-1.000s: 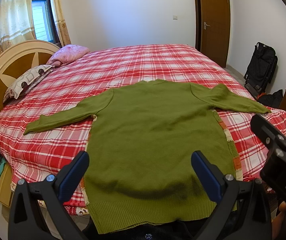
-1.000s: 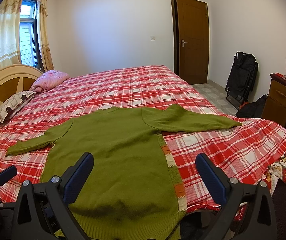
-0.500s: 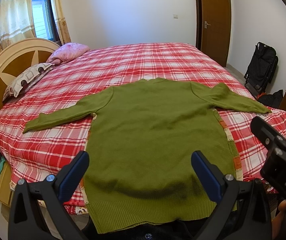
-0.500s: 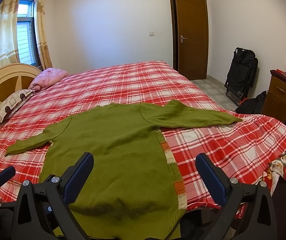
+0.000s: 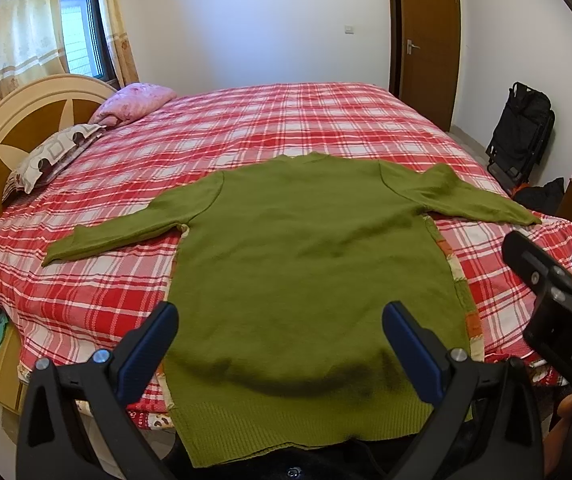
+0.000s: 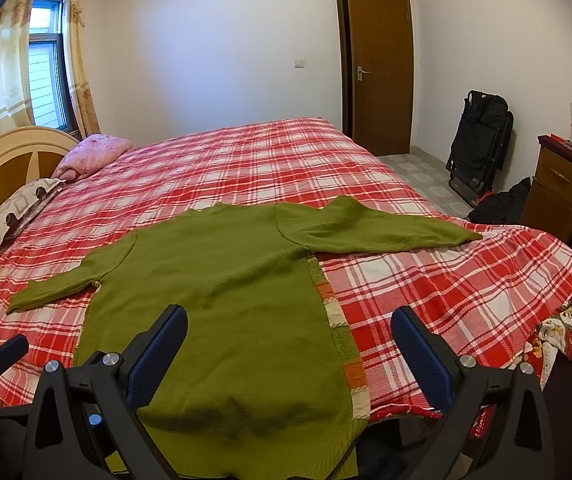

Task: Fold small clothes
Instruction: 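Reach the right gripper to the sweater's sleeve cuff and grasp it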

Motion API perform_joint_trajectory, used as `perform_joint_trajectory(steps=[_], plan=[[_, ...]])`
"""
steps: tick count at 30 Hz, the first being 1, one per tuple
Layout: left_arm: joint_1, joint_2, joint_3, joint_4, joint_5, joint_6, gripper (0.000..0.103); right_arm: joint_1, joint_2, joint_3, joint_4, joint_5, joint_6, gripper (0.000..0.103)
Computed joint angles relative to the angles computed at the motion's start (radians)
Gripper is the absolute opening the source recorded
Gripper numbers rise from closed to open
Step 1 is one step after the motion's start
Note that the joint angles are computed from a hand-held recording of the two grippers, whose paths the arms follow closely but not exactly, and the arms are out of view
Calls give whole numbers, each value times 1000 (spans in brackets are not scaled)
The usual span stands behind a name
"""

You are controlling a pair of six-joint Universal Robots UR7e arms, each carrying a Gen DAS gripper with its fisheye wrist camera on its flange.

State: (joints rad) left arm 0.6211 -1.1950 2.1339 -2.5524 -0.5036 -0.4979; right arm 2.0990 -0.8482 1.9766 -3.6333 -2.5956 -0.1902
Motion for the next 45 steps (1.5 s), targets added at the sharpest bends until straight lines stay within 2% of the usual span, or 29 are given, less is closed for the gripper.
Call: perform_joint_trajectory(steps=[5,9,11,14,15,17,19,22,25,26,27,29,32,34,37,43,45], plan=[[8,14,-9,-45,3,49,103,-20,-9,-8,11,-9,10,102],[26,51,-34,-122,8,139,103,-61,-24,-18,7,-8,10,102],[47,65,-55,-170,-27,195,103,-89,-31,-20,-14,7,0,102],[82,93,-97,-248,-87,272,103,-154,-40,-33,-97,37,-73,102],[88,106,-108,-274,-96,294,103,-177,-51,-37,-94,44,-85,102],[104,145,-132,-361,-105,378,103,-232,-96,-44,-31,49,-37,102],[111,189,-154,-421,-68,444,103,-289,-145,-46,-3,64,21,102],[132,239,-198,-436,-43,492,103,-396,-226,-58,49,119,96,101],[166,258,-242,-374,-71,450,103,-488,-273,-102,146,112,170,82],[176,264,-256,-349,-75,436,103,-529,-305,-111,233,154,236,70],[187,273,-273,-328,-79,427,103,-563,-337,-109,302,219,303,65],[202,285,-297,-295,-86,406,103,-621,-385,-103,391,365,417,65],[218,297,-323,-251,-103,367,103,-682,-405,-119,467,534,520,65],[229,310,-348,-221,-117,348,103,-693,-393,-145,509,554,560,65],[233,327,-370,-206,-116,354,103,-697,-354,-204,548,517,572,65],[248,345,-400,-185,-111,351,103,-738,-310,-282,614,581,629,63],[257,347,-416,-153,-121,329,103,-738,-294,-303,608,559,644,56]])
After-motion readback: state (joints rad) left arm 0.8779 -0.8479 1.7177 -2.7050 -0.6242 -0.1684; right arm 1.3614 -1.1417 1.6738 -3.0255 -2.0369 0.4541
